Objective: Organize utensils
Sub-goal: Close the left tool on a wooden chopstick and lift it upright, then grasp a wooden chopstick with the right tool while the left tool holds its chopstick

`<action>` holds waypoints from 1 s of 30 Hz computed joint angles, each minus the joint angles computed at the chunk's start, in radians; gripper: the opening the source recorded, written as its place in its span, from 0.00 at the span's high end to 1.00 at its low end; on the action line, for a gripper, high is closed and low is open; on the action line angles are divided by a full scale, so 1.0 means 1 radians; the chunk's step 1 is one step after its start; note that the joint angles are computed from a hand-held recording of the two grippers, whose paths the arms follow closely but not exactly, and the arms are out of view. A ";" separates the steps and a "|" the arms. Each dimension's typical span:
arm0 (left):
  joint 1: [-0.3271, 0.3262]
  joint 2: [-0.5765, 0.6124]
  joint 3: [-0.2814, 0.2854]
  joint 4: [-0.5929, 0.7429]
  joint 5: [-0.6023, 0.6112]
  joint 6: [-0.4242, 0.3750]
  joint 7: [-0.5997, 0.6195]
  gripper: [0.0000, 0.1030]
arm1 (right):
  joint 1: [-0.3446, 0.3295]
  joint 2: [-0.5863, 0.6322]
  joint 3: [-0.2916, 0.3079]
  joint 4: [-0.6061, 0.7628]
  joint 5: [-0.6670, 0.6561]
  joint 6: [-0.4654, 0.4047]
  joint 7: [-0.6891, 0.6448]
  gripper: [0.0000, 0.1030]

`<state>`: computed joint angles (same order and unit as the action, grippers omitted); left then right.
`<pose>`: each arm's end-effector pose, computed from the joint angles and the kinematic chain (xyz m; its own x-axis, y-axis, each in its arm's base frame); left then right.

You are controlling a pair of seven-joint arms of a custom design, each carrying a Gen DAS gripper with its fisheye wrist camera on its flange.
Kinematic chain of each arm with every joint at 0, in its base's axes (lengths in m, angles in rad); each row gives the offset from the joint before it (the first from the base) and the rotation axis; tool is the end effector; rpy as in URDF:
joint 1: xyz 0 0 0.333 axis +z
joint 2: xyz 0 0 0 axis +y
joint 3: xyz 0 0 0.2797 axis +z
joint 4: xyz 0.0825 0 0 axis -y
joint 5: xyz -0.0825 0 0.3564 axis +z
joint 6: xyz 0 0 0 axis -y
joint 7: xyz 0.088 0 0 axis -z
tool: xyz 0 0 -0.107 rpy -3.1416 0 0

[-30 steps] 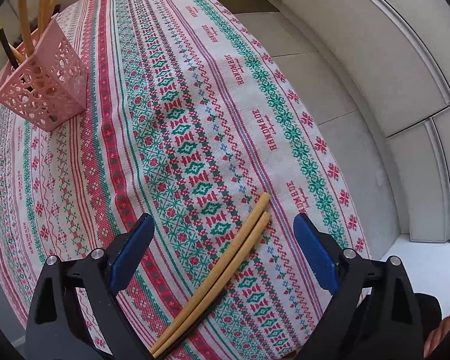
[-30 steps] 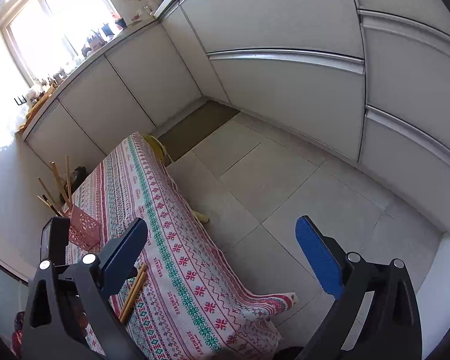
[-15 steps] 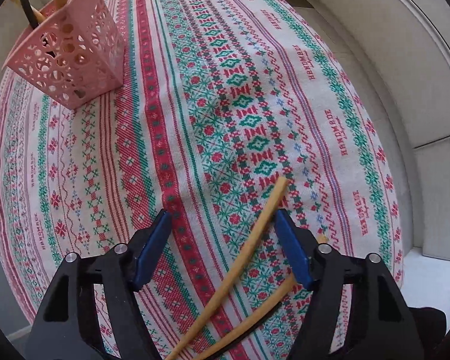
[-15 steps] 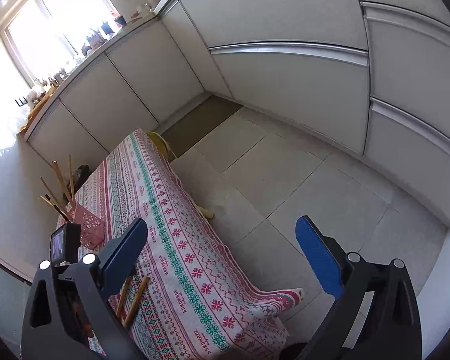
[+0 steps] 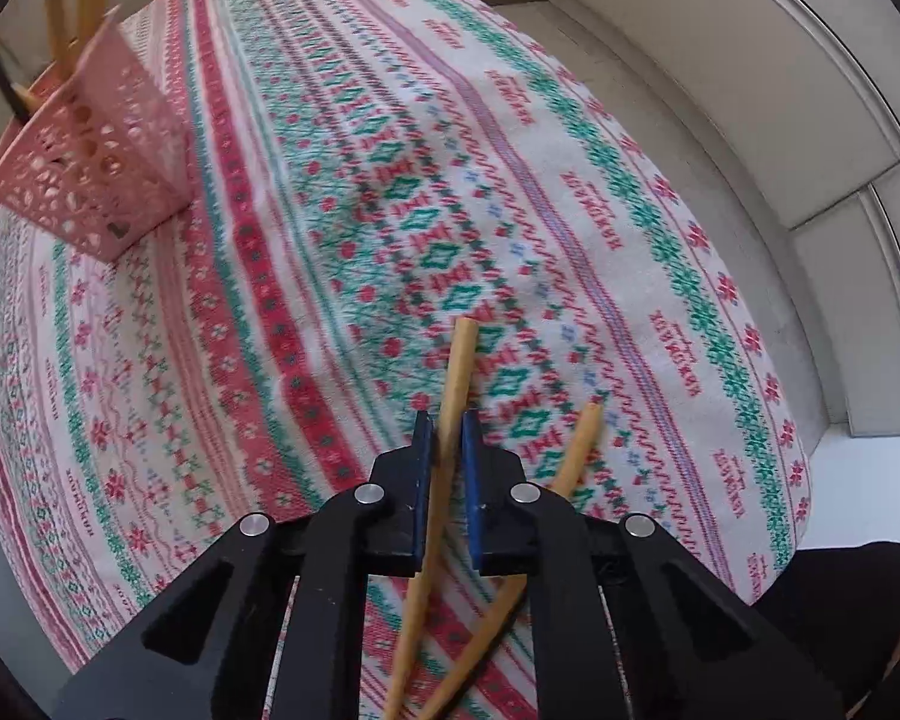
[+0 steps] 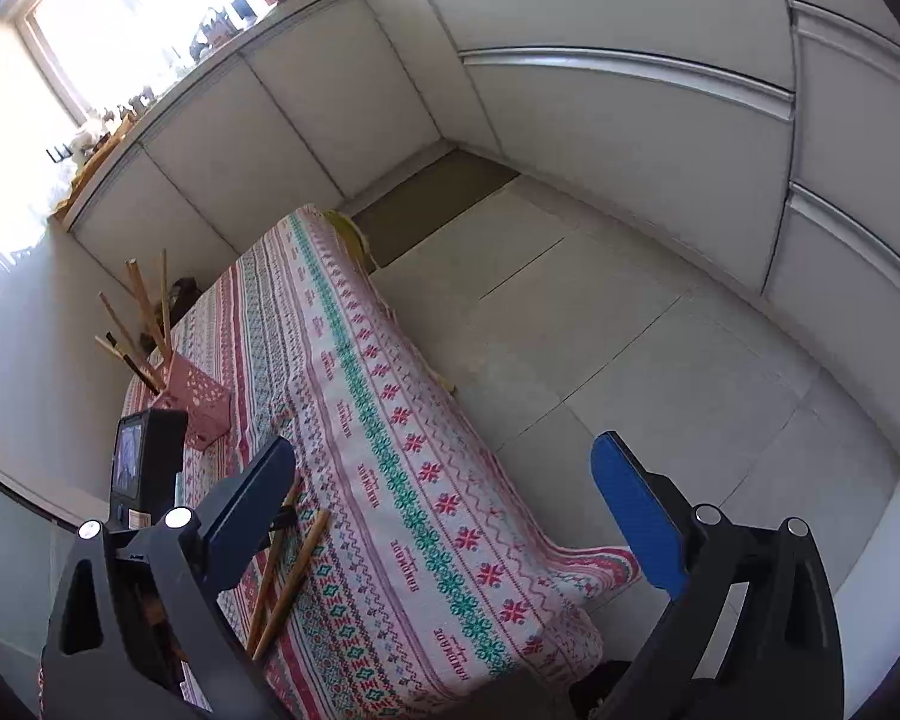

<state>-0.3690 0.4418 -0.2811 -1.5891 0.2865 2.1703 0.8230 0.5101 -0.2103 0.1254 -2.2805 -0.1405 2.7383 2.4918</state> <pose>0.5390 -0.3675 0.3822 -0.0105 -0.9999 0.0006 -0.9785 0.0101 -0.2058 0.4056 0.3095 0.4947 -0.0479 -0.9182 -0.3931 -0.8373 0.2515 -0.4854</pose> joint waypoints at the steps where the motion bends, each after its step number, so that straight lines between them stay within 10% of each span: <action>1: 0.015 -0.050 0.004 -0.070 0.000 0.052 -0.016 0.93 | 0.013 0.036 0.003 0.038 0.020 -0.032 -0.012 0.07; 9: 0.085 -0.460 0.032 -0.479 0.026 0.332 -0.102 0.93 | 0.039 0.420 0.088 0.450 0.198 -0.367 -0.103 0.10; 19: 0.099 -0.768 0.052 -0.711 0.110 0.398 -0.246 0.93 | 0.178 0.774 0.077 0.977 -0.034 -0.721 0.057 0.27; 21: 0.112 -0.794 0.046 -0.728 0.143 0.403 -0.281 0.93 | 0.239 0.838 0.052 1.089 -0.117 -0.806 0.068 0.47; 24: 0.120 -0.829 0.050 -0.754 0.164 0.412 -0.305 0.93 | 0.249 0.857 0.051 1.107 -0.130 -0.753 0.066 0.90; 30: 0.156 -0.876 0.037 -0.784 0.230 0.420 -0.404 0.93 | 0.158 0.858 0.103 1.036 0.022 -0.424 -0.003 0.92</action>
